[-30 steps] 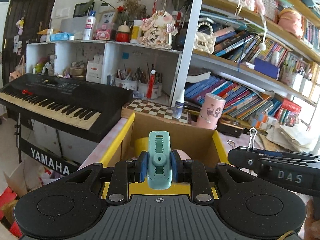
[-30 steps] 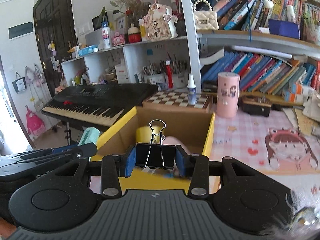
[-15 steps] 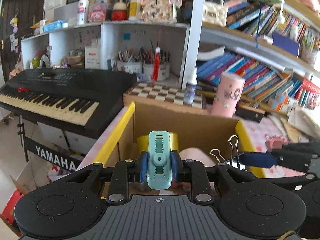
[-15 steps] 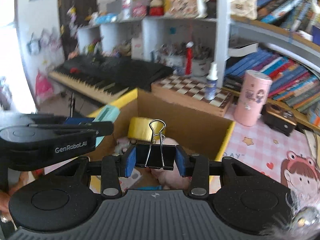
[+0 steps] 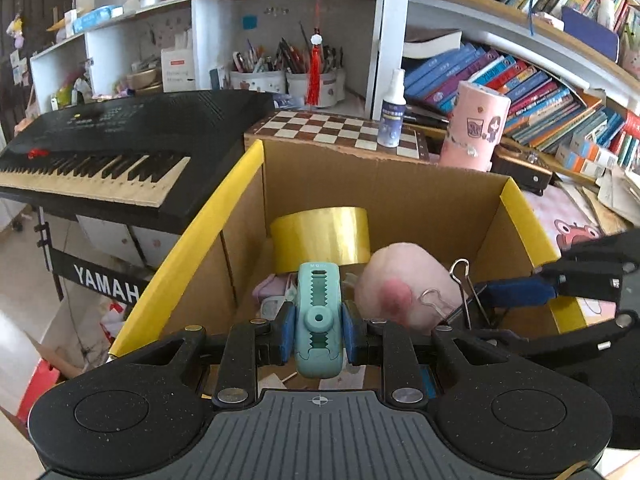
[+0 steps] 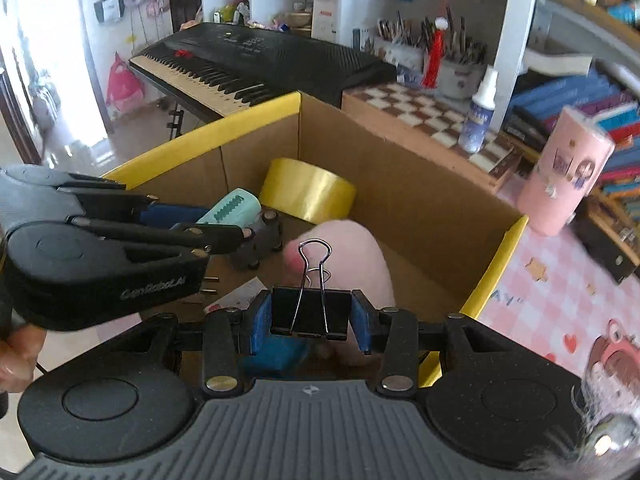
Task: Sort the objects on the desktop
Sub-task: 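Open the left tool inside the yellow box while the right tool releases the binder clip, then lift both open tools out of the yellow box back over the desk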
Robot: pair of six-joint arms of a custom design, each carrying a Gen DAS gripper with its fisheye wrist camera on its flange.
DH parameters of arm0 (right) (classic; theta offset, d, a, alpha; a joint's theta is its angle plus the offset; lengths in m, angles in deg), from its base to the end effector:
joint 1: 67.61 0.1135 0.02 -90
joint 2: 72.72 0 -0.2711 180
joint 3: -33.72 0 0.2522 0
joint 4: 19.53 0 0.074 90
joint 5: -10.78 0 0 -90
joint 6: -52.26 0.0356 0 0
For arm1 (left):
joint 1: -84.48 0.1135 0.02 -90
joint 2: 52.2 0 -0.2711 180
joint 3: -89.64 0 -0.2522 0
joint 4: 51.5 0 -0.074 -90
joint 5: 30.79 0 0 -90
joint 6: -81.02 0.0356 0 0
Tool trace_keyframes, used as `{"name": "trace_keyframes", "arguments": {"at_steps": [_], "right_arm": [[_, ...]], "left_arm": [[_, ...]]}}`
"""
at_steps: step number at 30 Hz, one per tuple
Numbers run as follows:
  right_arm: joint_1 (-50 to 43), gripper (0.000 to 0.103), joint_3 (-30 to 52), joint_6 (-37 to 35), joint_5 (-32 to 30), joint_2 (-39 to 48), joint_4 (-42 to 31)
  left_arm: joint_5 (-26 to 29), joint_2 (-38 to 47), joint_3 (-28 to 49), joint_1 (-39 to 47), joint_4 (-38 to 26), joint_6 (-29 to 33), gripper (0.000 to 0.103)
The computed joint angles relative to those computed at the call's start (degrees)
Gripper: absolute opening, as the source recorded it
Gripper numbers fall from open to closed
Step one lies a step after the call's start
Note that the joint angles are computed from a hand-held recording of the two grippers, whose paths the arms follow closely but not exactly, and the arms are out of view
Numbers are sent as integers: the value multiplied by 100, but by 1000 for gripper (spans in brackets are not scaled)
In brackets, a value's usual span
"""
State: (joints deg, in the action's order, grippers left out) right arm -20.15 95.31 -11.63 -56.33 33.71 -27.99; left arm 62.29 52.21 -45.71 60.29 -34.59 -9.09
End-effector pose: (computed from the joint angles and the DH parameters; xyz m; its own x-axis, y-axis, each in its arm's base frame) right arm 0.2396 0.2407 0.1101 -0.7163 -0.1810 -0.6739 -0.2298 0.9731 -0.0170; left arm 0.2681 -0.1225 0.0837 -0.6212 0.2770 -0.7331 0.4439 0.8953 -0.0379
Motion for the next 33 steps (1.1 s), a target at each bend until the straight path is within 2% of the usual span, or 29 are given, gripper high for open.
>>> {"name": "trace_keyframes", "arguments": {"at_steps": [3, 8, 14, 16, 18, 23, 27, 33], "right_arm": [[-84, 38, 84, -308, -47, 51, -219], [-260, 38, -133, -1252, -284, -72, -95], [-597, 38, -356, -2538, -568, -5, 316], [-737, 38, -432, -2715, -734, -4, 518], [-847, 37, -425, -2630, -923, -61, 485], [-799, 47, -625, -1886, -941, -360, 630], [-474, 49, -761, -1376, -446, -549, 711], [221, 50, -1038, -626, 572, -1050, 728]], "left_arm": [[-133, -30, 1, -89, -86, -31, 23], [-365, -163, -115, -336, -189, -204, 23], [-373, -113, -95, -531, -223, -329, 25], [-328, -78, -81, -501, -149, -336, 27], [-282, -101, -135, -461, -8, -278, 33], [-248, -349, -438, -330, 506, -258, 43], [-144, -749, -758, -180, 814, -356, 43], [-158, -1604, -1243, -84, 939, -238, 45]]}}
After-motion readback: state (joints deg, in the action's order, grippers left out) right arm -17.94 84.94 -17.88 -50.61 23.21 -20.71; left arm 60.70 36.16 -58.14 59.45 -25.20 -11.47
